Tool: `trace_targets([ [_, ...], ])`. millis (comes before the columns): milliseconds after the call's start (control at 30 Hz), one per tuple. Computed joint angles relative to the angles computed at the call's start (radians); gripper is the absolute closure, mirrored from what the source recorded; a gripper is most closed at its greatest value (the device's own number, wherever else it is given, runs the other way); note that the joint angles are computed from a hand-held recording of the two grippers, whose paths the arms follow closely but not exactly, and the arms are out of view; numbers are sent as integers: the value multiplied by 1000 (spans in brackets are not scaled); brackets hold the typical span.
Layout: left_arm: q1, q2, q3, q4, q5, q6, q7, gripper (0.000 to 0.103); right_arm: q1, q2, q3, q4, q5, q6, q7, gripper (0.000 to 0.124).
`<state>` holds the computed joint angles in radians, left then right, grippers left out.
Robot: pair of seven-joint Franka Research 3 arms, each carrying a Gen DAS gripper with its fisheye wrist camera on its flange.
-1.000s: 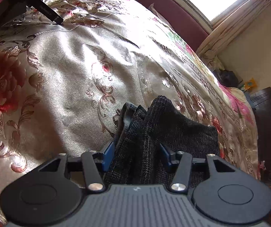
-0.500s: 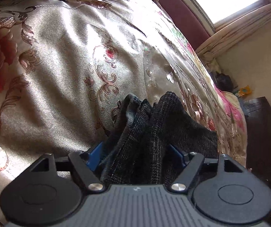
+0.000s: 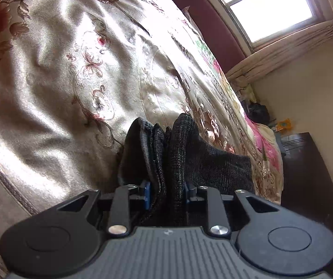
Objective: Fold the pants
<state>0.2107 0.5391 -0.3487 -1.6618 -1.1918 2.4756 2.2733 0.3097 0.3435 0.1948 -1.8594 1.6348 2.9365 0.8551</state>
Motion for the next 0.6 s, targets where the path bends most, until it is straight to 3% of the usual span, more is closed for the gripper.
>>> trace_targets([
  [167,-43,-24,-30,-28,-47,5,16,65,-19,-132,-30,-143,29,-5,-28,103],
  [400,-148,21,-56,51,-13,31,-37,65,-41,-290,-104,-306,57,-19,-61,103],
  [600,-239,136,-104,198,80,82,-134,65,-98,-359,-170,-381,-88,-45,38,103],
])
